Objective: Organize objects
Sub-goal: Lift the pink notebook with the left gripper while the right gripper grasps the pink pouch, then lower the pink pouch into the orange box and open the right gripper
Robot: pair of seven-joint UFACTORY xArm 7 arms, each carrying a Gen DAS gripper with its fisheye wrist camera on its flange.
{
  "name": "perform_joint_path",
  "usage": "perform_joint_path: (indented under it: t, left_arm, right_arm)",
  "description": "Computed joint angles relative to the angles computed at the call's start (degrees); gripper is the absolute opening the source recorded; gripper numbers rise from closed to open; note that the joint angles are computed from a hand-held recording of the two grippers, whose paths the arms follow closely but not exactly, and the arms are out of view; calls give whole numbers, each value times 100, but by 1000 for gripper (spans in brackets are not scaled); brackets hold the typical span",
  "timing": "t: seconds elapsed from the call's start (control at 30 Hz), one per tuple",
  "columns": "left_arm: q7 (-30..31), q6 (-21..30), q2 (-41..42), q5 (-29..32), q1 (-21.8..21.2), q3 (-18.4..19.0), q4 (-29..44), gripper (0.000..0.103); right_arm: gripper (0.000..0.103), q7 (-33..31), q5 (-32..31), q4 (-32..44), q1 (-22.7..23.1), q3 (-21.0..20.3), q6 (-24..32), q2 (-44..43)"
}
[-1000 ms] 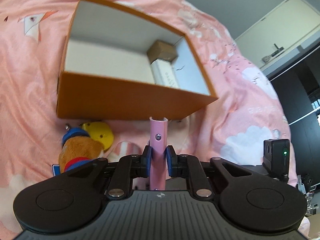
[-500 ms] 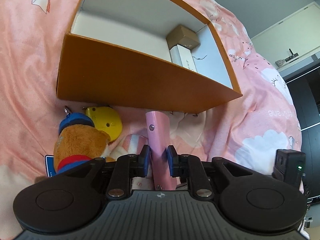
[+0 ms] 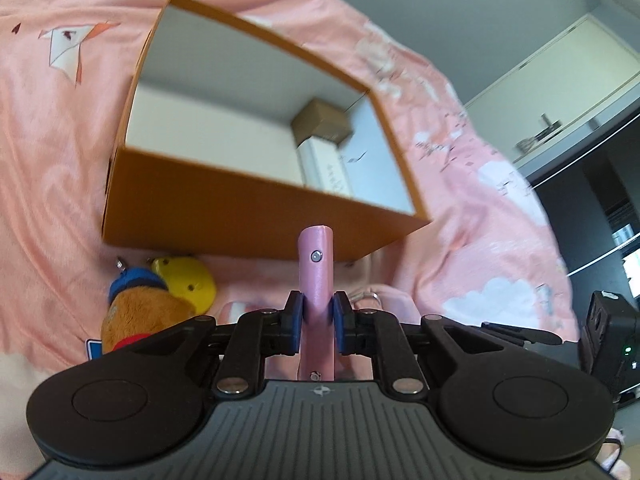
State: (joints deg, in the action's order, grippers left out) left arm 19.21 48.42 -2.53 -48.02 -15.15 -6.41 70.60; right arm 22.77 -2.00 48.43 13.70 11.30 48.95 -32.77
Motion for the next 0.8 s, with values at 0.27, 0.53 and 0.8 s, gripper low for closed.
perform_joint_path:
  t: [0.27, 0.53, 0.8]
  left_arm:
    - [207, -52, -151, -384, 29, 87, 218, 17]
    - [271, -332, 53, -545, 85, 83, 741, 17]
    - [44, -743, 628, -350, 180, -64, 1464, 17]
  right_arm:
    - [28, -112, -56, 454, -233, -184, -279, -91]
    - [28, 66, -190, 1042, -542, -90, -1225, 324]
    - [28, 538, -368, 1845, -667, -73, -1733, 1405]
